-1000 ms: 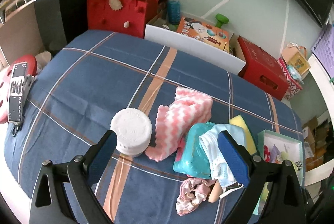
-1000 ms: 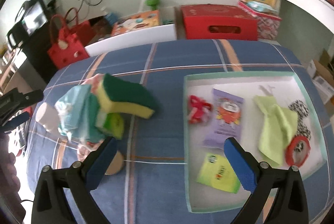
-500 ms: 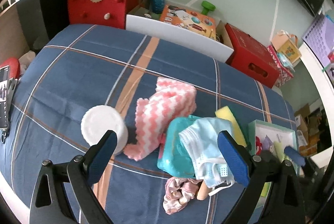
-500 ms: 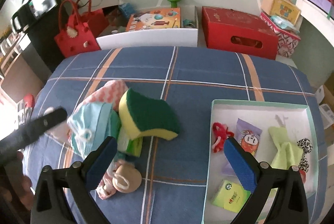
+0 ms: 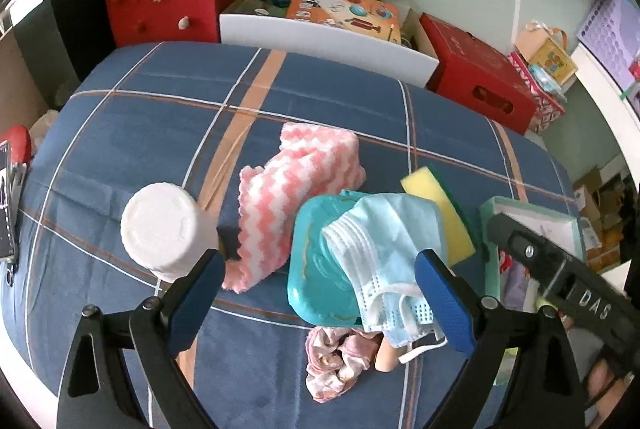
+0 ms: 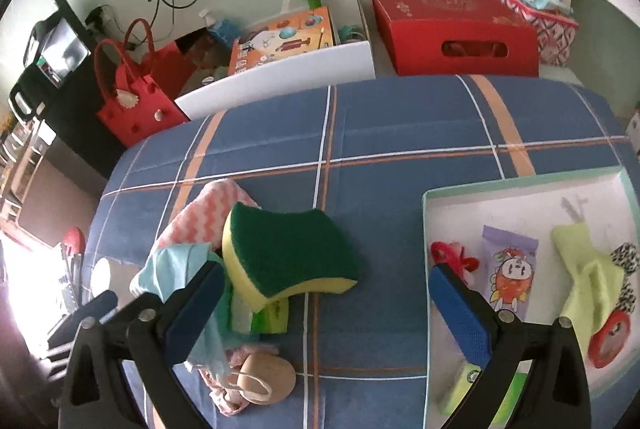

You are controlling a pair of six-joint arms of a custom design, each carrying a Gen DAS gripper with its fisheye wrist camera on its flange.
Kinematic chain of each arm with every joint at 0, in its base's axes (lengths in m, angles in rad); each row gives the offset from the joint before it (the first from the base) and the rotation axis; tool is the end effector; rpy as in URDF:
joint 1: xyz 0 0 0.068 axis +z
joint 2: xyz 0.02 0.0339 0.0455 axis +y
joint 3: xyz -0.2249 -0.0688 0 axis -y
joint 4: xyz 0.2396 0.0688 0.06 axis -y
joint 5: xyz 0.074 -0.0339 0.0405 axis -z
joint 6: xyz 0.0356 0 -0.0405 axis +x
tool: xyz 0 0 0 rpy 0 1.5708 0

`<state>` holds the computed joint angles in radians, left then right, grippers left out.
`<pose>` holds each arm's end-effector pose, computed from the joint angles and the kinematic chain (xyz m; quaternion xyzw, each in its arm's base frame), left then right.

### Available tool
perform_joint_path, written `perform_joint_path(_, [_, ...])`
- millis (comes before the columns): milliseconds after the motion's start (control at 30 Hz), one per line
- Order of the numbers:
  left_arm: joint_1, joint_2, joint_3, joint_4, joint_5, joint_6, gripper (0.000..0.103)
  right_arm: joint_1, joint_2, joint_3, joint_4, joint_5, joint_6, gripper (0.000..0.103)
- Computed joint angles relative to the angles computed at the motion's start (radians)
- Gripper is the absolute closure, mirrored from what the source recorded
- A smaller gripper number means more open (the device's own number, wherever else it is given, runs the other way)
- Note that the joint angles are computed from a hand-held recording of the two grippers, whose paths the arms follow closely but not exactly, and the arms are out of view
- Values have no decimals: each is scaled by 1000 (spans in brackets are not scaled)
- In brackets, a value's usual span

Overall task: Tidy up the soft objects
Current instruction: 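Grasp the yellow-green sponge with the right tool while the left tool grasps the blue face mask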

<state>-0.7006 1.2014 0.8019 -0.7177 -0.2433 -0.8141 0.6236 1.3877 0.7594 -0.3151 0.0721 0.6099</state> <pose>0.1817 -0.1420 0.1877 -0.0821 0.9641 -0.0674 0.2434 0.2227 0.1570 0.1537 0.0046 0.9506 0.1504 0.2714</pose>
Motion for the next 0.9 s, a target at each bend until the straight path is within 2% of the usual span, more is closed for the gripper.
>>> perform_joint_path(233, [-69,52,42,-11,-38,-6,8,-28,-17,-39,56,-64,3,7])
perform_joint_path(567, [-112,105,76,-11,-78,-1,10,-28,83,-29,142,-166,24,26])
perform_joint_path(600, [-114,106,75,-8,-81,2,11,-26,89,-27,145,-169,24,30])
perform_joint_path(667, [-118,109,77,-3,-78,7,26,-22,98,-28,156,-177,30,37])
perform_joint_path(733, [-118,112,75,8,-65,12,34,-25,99,-38,179,-196,38,43])
perform_joint_path(900, [-135,130,85,13,-78,22,48,-35,103,-55,217,-234,50,53])
